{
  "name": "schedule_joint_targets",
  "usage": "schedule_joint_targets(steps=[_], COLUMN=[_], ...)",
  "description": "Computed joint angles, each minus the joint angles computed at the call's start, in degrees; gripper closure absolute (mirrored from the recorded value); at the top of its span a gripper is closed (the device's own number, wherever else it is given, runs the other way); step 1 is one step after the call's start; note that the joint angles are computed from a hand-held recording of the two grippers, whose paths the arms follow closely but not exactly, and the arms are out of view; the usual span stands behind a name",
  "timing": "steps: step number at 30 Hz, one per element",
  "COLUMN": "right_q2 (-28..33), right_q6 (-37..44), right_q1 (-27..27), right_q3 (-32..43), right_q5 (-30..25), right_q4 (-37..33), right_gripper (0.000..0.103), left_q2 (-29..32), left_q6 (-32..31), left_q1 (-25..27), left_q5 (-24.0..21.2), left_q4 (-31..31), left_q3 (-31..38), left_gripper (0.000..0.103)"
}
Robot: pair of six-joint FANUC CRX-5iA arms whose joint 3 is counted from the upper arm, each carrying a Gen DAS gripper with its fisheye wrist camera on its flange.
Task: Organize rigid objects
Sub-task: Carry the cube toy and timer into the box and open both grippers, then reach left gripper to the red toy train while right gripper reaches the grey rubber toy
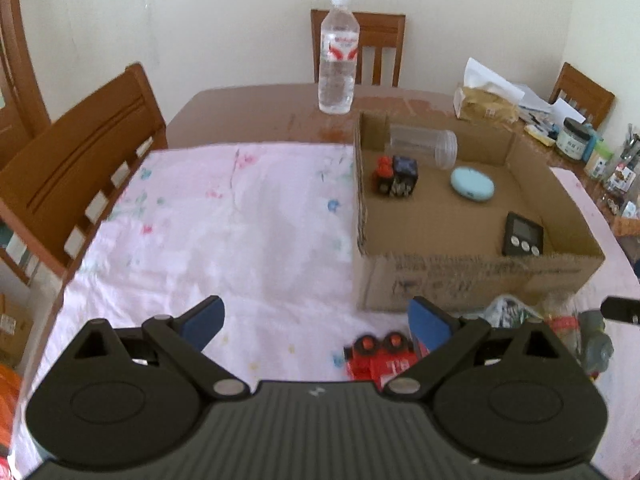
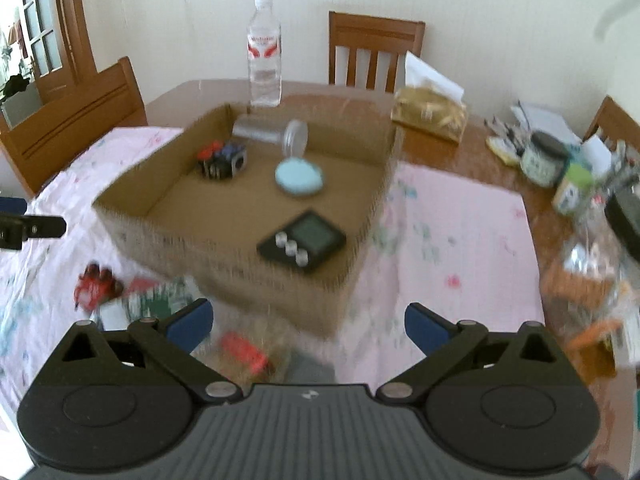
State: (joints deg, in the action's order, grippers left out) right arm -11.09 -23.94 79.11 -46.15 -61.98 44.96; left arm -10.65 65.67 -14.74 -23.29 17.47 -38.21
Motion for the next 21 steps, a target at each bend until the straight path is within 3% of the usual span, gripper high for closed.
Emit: schedule_joint_targets(steps=[5,13,15,21], right_q2=[-0.1,4.4,5.5,7.0], right_q6=[-3.0,0.4,1.2,1.0], right_q1=[3.8,5.7,5.7,5.7], right_q3=[-0.6,4.4,5.9,7.9], right_q5=[-1.4,-4.9,-5.8,-6.5], right_q4=[-2.1,-5.5,-6.7,-9.5], right_gripper=[0.000,0.000,0.000,0.000], left_q2=[0.8,7.1,8.8,11.9], left_q6=[0.1,-8.7,-14.1,-21.6], left_q1=[-0.4,-2.0,-2.3,-2.0], left_q5=[-2.2,0.8,1.0,-1.5], left_q4=[-1.5,5.5,10.5,16.0], left_q3=[0.1,0.8,0.3,0.5], left_gripper=[0.005,0.005,0.005,0.005])
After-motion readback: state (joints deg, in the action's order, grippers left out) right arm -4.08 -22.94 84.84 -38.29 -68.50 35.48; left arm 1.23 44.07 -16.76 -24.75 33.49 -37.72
